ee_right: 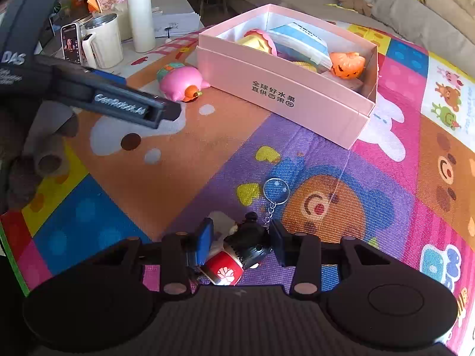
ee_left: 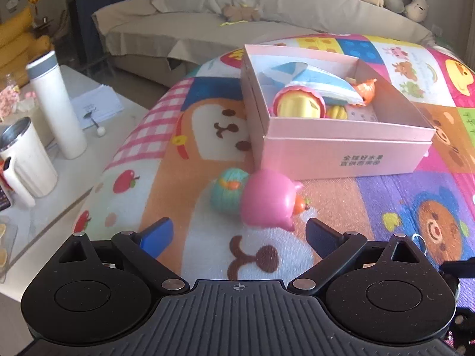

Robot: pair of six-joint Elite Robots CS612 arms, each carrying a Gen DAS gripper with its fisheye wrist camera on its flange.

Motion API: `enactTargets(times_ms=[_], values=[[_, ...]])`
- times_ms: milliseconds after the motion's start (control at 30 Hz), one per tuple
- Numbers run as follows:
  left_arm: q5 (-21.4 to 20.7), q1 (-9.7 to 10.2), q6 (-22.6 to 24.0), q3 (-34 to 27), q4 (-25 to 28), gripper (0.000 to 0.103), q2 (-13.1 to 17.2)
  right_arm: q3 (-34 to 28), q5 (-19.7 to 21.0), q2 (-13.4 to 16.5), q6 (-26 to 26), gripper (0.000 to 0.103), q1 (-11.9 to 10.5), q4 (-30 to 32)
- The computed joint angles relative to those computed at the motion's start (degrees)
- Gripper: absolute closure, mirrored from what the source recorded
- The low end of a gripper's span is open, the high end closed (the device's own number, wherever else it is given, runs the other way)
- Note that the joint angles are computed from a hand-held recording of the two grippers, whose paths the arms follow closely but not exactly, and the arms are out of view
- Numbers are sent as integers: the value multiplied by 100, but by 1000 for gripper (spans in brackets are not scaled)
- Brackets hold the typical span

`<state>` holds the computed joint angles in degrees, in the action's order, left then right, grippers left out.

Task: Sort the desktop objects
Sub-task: 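Grasp the black figure toy with the right gripper while the left gripper approaches the pink pig toy, then lift the black figure toy with the right gripper while the left gripper grasps the pink pig toy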

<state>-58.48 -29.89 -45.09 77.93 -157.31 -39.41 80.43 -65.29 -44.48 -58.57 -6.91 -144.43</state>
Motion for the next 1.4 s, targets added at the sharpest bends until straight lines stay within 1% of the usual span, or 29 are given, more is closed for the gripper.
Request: enactTargets(times_ms=[33, 100, 133, 233, 300, 333, 400, 500, 600, 700, 767, 833, 900, 1000, 1167, 1233, 1400], values=[[-30, 15, 47, -69, 14, 5, 37, 9, 15, -8, 33, 61, -7, 7], [-82, 30, 133, -150, -39, 14, 90, 9, -4, -14, 107, 60, -13, 3], [-115, 35, 171, -176, -59, 22, 108, 30, -18, -20, 140, 59, -16, -43], [-89, 16, 157, -172, -33, 28, 106, 56, -42, -25, 194, 54, -30, -155], [-164, -2, 164, -77, -63, 30, 45, 65, -16, -42, 244, 53, -47, -185], [-245, -13, 178, 1, -87, 31, -8, 61, 15, -50, 267, 51, -61, -192], [-396, -48, 196, 184, -113, 31, -130, 56, 90, -64, 316, 46, -90, -255], [-685, -132, 224, 520, -177, 30, -352, 85, 154, -94, 358, 38, -125, -358], [-957, -245, 258, 860, -337, 28, -555, 117, 181, -120, 357, 36, -150, -386], [-1027, -357, 233, 1077, -461, 24, -660, 138, 171, -141, 338, 33, -173, -331], [-995, -410, 191, 1162, -557, 19, -687, 152, 124, -154, 311, 32, -173, -265], [-983, -424, 160, 1181, -637, 16, -676, 166, 105, -164, 256, 30, -178, -167], [-969, -428, 134, 1159, -623, 15, -666, 161, 96, -172, 245, 30, -172, -21], [-990, -424, 165, 1143, -627, 14, -657, 228, 82, -198, 210, 30, -156, -2], [-960, -429, 138, 1197, -667, 9, -669, 328, 127, -263, -14, 30, -149, 220], [-963, -427, 140, 1221, -709, 8, -672, 374, 203, -295, -94, 30, -159, 275], [-967, -428, 155, 1230, -755, 7, -665, 402, 598, -378, -300, 30, -197, 627]])
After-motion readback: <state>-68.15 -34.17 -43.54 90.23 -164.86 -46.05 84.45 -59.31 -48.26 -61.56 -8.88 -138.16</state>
